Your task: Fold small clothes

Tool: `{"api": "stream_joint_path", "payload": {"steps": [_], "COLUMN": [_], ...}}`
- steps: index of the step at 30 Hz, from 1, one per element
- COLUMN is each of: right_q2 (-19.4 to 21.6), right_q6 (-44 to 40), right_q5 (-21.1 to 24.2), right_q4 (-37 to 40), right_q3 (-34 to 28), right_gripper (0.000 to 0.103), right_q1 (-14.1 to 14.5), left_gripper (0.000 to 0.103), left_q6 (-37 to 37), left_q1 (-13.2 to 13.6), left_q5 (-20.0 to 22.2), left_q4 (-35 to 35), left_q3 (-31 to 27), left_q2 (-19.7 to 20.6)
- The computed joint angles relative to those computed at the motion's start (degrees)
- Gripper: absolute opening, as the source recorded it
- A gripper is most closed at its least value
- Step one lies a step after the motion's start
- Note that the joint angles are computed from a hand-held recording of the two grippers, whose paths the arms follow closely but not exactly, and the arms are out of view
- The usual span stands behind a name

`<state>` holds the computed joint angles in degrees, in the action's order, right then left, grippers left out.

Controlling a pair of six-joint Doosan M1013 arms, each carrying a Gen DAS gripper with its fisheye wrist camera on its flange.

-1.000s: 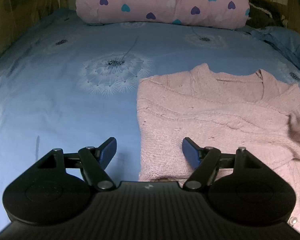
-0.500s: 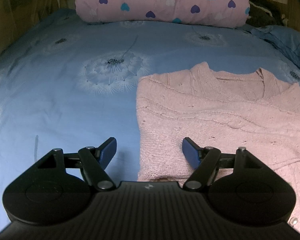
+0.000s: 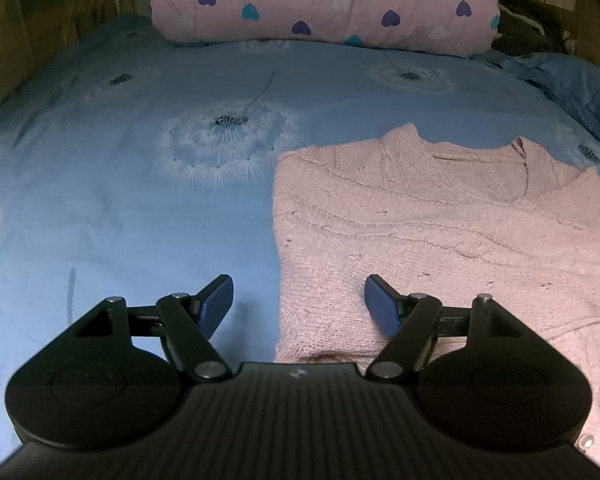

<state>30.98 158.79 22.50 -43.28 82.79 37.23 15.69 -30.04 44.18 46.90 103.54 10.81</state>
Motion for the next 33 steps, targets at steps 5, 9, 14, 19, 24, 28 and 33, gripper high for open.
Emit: {"api": "stream_joint_path", "payload": {"steps": [5,9,14,19,24,28,33], "right_q2": [-1.1,-2.9,-6.5,-10.0,-13.2,-15.1,-16.5], "right_q6": [-3.8,-8.3,-5.9,-13.6,-27.8,-33.0,-33.8], "right_q5": [0.1,-1.5,-5.0,-7.4,-9.3,-10.0,-9.9], "right_q4": [3.6,6.9,0.1,5.4,17.6,21.6,20.2], "right_q3": [0.7,1.9,5.4,8.1,11.5,14.4,17.2], "right_gripper": [0.007,0.052,0.056,0.056,0.056,0.056,0.056], "right_q1": [0.0,0.1,1.2,2.0,3.1,4.4,6.0], "left_gripper": [0.077,0.077,0.077,0.077,0.077,0.077,0.077], "left_q6": [-1.0,-1.9,-1.4,-3.1,-4.0,-6.5,-7.8], "left_q1": [0.0,-1.5,-3.2,-7.0,-11.4,-14.9,-18.6], "left_q5": [-0.9,0.8,1.5,3.0,4.7,6.1,8.3], "left_q4": [0.7,3.8,2.1,2.8,2.2,1.8,0.6], "left_q3": [0.8,1.5,2.0,4.5,7.0,9.2,10.8], "left_q2": [-0.6,-1.5,-3.6,-7.0,-9.9,-11.8,-13.2]}}
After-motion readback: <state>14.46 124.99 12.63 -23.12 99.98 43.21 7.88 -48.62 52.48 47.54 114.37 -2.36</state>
